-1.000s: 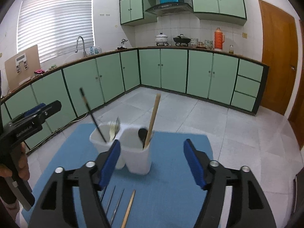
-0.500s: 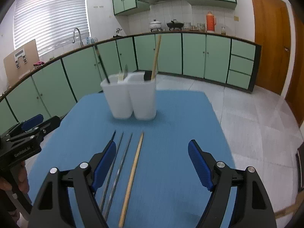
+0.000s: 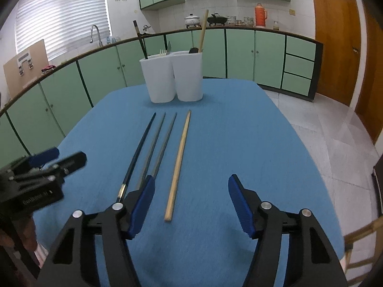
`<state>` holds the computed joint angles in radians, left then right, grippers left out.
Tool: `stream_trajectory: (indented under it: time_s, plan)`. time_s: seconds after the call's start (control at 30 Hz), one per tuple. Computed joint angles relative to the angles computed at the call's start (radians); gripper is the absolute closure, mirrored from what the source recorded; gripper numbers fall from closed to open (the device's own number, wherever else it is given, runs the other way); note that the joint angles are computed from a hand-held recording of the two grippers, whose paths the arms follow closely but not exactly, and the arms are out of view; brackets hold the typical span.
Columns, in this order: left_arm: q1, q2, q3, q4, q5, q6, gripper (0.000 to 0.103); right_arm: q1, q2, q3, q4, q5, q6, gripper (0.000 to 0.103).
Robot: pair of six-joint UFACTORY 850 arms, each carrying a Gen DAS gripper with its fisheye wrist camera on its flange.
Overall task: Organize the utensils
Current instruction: 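Open both tools and move them back over the remaining chopsticks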
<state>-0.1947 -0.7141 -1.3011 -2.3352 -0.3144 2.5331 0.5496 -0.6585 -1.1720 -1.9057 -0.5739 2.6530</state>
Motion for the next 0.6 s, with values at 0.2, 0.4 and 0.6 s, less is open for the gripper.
stream_trajectory:
  time_s: [0.2, 0.4, 0.6]
  plan:
    - [0.007, 0.0, 0.038, -0.01, -0.003, 0.022, 0.027, 0.024, -0.026, 0.001, -0.016, -0.001, 0.043, 0.054]
    - [0.008, -0.003, 0.044, -0.001, 0.0, 0.01, 0.027, 0.039, -0.055, -0.011, -0.003, 0.004, 0.032, 0.066]
    - [0.004, -0.012, 0.035, 0.027, 0.008, -0.022, 0.027, 0.043, -0.072, -0.017, -0.002, -0.006, 0.036, 0.076]
